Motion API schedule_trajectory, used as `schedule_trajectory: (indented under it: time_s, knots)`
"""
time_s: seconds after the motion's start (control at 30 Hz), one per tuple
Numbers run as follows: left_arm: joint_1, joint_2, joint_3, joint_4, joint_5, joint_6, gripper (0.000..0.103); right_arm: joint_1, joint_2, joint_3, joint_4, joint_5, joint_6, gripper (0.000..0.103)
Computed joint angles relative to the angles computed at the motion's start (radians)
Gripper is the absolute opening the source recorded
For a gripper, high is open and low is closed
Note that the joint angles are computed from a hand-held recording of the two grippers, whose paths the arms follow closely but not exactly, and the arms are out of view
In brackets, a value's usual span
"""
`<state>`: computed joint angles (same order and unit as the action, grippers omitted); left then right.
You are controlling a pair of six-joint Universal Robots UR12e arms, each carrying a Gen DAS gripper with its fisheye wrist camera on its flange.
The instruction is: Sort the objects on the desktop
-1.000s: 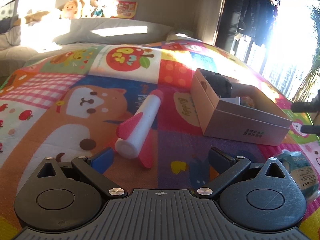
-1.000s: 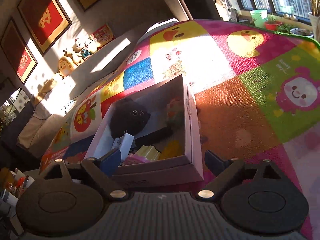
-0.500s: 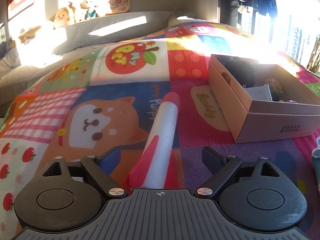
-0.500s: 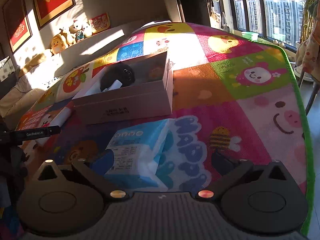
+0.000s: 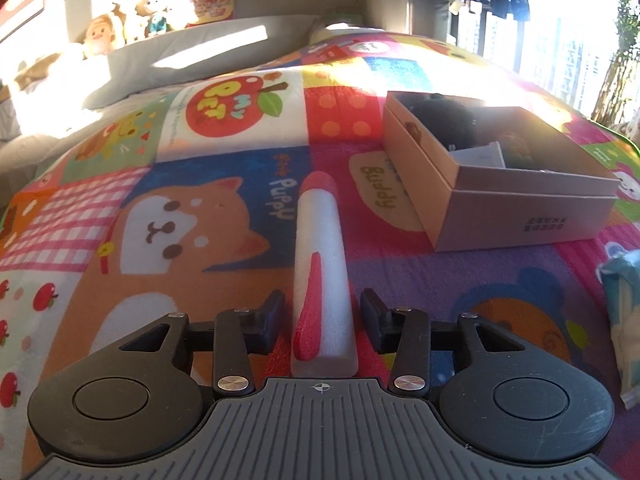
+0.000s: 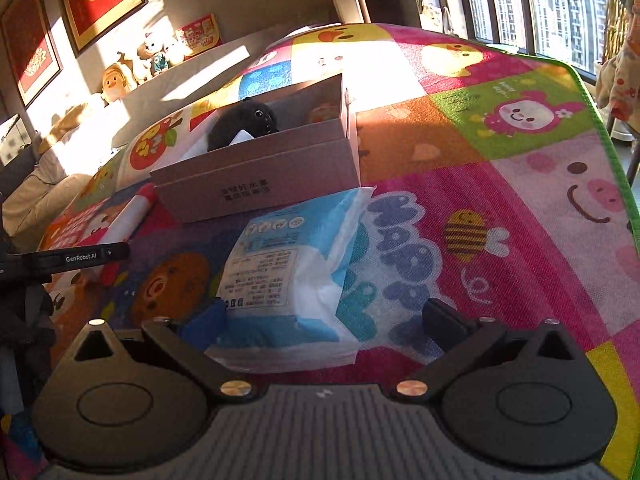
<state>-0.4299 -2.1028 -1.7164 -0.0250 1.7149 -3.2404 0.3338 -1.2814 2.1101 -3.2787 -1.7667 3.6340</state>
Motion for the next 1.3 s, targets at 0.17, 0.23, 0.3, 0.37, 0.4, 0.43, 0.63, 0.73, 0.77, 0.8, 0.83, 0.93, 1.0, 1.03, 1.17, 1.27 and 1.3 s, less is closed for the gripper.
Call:
schedule_trajectory:
  time_s: [0.17, 0.23, 0.3, 0.37, 0.4, 0.43, 0.63, 0.73, 0.77, 0.8, 0.83, 0.93, 1.0, 1.03, 1.17, 1.27, 1.3]
  knots:
    - [-0.004, 0.068, -0.099, 0.02, -0.109, 0.034, 0.046, 0.012, 0.005, -0.004, 0.001, -0.028, -0.01, 0.103]
    - [-0.002, 0.096, -0.134, 0.017, -0.171, 0.043, 0.048, 0.02, 0.006, -0.01, 0.016, -0.044, -0.014, 0.103]
    - [-0.003, 0.112, -0.158, 0.021, -0.205, 0.047, 0.051, 0.029, 0.007, -0.018, 0.04, -0.058, -0.028, 0.103]
    - [-0.005, 0.117, -0.168, 0.025, -0.215, 0.039, 0.059, 0.034, 0.006, -0.03, 0.078, -0.065, -0.059, 0.103]
    - [-0.006, 0.118, -0.17, 0.027, -0.212, 0.032, 0.065, 0.035, 0.004, -0.035, 0.099, -0.064, -0.077, 0.103]
    - [-0.007, 0.118, -0.17, 0.027, -0.206, 0.024, 0.068, 0.036, 0.003, -0.042, 0.123, -0.062, -0.096, 0.103]
    - [-0.004, 0.125, -0.176, 0.041, -0.203, 0.006, 0.081, 0.031, -0.016, -0.051, 0.137, -0.031, -0.124, 0.103]
    - [-0.005, 0.121, -0.165, 0.037, -0.211, 0.018, 0.082, 0.056, 0.011, -0.08, 0.122, -0.136, -0.161, 0.103]
    - [-0.006, 0.118, -0.158, 0.037, -0.21, 0.025, 0.082, 0.056, 0.018, -0.091, 0.126, -0.142, -0.167, 0.103]
    - [-0.006, 0.114, -0.149, 0.036, -0.212, 0.032, 0.082, 0.053, 0.023, -0.1, 0.127, -0.138, -0.166, 0.103]
    - [-0.005, 0.108, -0.139, 0.033, -0.217, 0.037, 0.082, 0.049, 0.028, -0.109, 0.131, -0.132, -0.165, 0.103]
    - [-0.008, 0.086, -0.1, 0.002, -0.2, 0.045, 0.078, 0.041, 0.035, -0.141, 0.203, -0.116, -0.156, 0.085]
    - [-0.006, 0.077, -0.079, -0.037, -0.216, 0.052, 0.067, 0.035, 0.029, -0.153, 0.259, -0.09, -0.164, 0.069]
    - [-0.004, 0.074, -0.072, -0.054, -0.229, 0.055, 0.058, 0.036, 0.025, -0.152, 0.265, -0.089, -0.166, 0.065]
    - [-0.011, 0.076, -0.081, -0.056, -0.219, 0.101, 0.04, 0.037, -0.005, -0.126, 0.274, -0.079, -0.184, 0.059]
    - [-0.007, 0.099, -0.103, -0.066, -0.245, 0.101, 0.032, 0.029, -0.041, -0.097, 0.275, -0.041, -0.186, 0.059]
    - [-0.006, 0.109, -0.114, -0.061, -0.25, 0.1, 0.032, 0.027, -0.053, -0.089, 0.276, -0.031, -0.187, 0.058]
